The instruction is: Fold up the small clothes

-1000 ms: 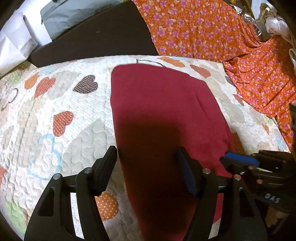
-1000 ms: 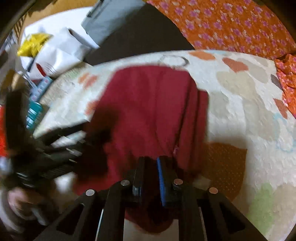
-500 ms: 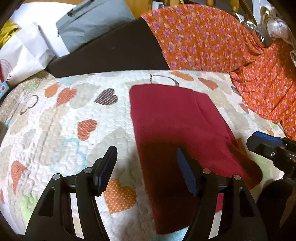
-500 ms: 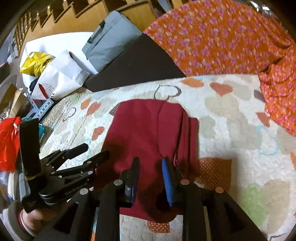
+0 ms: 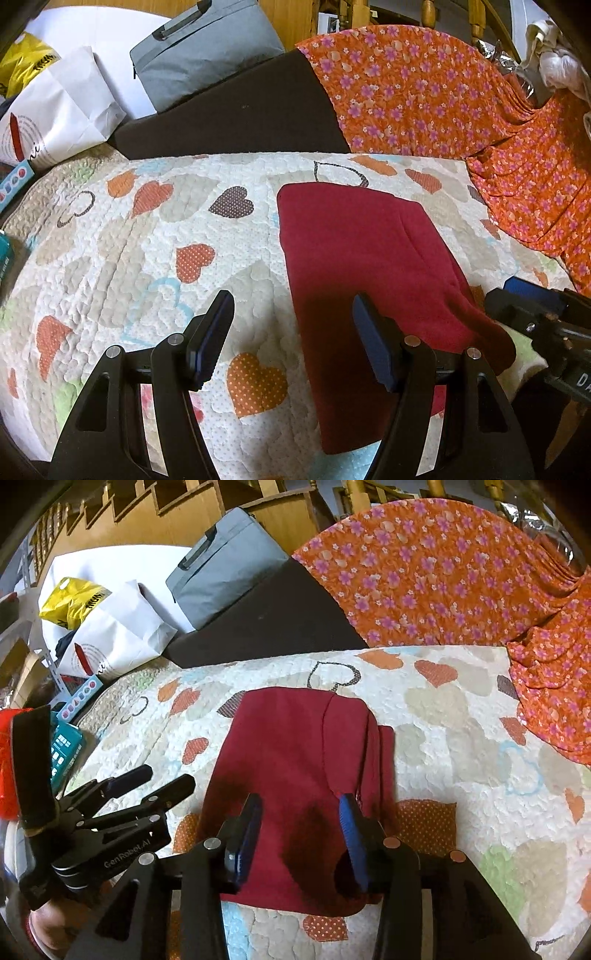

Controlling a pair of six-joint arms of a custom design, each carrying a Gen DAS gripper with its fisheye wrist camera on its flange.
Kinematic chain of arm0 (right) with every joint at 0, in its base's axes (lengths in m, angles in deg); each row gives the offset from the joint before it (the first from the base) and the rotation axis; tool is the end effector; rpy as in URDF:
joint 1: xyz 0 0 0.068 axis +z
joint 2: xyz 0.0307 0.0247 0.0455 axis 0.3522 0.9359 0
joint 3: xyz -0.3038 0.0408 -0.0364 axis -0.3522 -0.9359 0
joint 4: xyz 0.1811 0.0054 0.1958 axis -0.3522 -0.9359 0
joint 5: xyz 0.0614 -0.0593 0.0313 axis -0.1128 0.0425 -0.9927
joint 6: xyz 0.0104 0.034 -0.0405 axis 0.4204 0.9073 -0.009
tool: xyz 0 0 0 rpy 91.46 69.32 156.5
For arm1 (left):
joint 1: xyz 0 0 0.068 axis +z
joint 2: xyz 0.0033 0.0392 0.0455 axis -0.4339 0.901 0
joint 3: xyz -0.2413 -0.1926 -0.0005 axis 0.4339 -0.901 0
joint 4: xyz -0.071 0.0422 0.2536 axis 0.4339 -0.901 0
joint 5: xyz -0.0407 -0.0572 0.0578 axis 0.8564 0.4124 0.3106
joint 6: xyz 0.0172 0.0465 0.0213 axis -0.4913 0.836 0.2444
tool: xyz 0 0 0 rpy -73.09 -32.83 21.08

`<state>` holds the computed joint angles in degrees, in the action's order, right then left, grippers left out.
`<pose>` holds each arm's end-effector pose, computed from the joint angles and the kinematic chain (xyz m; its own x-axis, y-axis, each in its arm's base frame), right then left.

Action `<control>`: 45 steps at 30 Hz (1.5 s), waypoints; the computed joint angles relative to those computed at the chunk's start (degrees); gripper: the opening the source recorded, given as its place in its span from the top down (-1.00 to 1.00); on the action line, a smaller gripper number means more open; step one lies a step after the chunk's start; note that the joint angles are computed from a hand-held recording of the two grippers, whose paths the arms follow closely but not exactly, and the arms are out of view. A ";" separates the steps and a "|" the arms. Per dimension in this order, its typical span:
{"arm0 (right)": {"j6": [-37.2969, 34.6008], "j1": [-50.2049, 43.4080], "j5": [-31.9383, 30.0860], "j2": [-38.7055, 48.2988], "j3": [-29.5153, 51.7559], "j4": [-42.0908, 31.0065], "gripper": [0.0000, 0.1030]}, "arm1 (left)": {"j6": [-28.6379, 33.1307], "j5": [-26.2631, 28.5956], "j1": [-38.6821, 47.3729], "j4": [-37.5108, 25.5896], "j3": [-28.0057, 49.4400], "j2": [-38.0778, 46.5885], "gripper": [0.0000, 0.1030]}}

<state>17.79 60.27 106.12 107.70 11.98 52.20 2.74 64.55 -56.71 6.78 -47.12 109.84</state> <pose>0.2563 0.1964 0.1401 -0.7295 0.0327 -0.6832 -0.0532 0.9931 0.1044 0.2981 -0.1715 0.1082 -0.6456 0.1382 -0.7511 0.2554 0.9659 -0.0418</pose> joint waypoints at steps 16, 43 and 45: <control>0.60 -1.36 -2.21 2.89 0.15 1.11 0.18 | 1.41 -2.34 -1.79 -1.46 2.47 2.36 -0.30; 0.72 -2.56 -4.29 4.30 0.79 1.33 0.18 | 2.00 -3.15 -2.54 -2.58 4.08 3.80 -0.30; 0.86 -2.41 -4.23 4.32 0.80 1.28 0.18 | 2.17 -3.08 -2.42 -2.75 4.23 3.80 -0.30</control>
<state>18.64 57.86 101.89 112.02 12.78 53.48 4.91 61.46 -59.13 4.02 -42.89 113.64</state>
